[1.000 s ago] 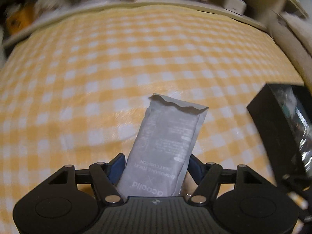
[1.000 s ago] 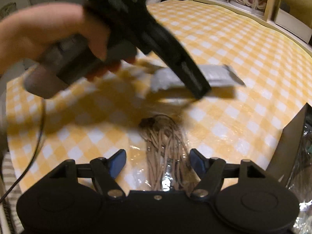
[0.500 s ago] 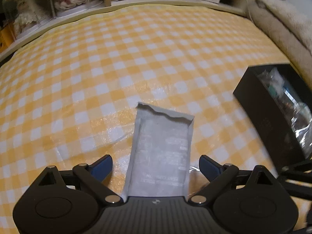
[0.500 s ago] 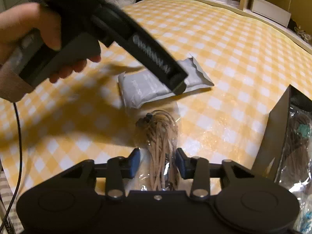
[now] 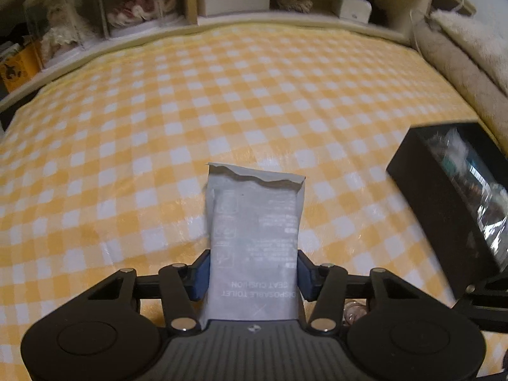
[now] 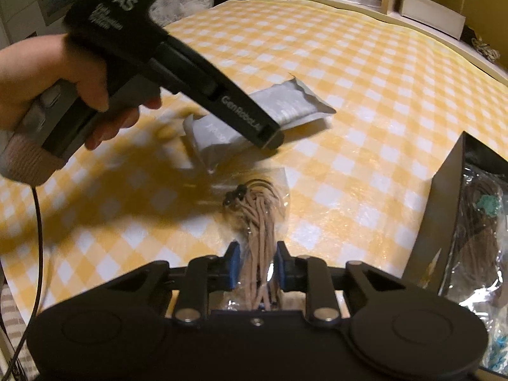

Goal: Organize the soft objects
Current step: 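Grasp the grey cushion packet with left tool while right tool grasps beige cord bag, then carry grey packet and beige cord bag into the black box with both tools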

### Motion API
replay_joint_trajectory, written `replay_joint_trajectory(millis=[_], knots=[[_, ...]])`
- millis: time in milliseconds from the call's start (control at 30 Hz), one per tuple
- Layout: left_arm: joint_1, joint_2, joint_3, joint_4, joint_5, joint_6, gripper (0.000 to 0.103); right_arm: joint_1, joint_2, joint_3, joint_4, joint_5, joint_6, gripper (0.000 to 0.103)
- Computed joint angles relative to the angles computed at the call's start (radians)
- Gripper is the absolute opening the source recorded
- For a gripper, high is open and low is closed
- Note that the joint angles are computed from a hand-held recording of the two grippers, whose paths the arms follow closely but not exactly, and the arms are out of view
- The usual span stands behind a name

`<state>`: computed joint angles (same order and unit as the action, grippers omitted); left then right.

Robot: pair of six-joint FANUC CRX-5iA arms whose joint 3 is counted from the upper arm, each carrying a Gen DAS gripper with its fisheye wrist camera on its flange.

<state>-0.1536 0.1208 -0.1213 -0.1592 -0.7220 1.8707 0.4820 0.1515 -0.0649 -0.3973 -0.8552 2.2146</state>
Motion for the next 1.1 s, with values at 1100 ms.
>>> replay_joint_trajectory(millis=[1100], knots=[[-0.21,-0.191,0.05,-0.303,-0.009,0.564,0.053,-0.195,-0.214,-0.031,-0.133,0.222,-0.169,0.017]])
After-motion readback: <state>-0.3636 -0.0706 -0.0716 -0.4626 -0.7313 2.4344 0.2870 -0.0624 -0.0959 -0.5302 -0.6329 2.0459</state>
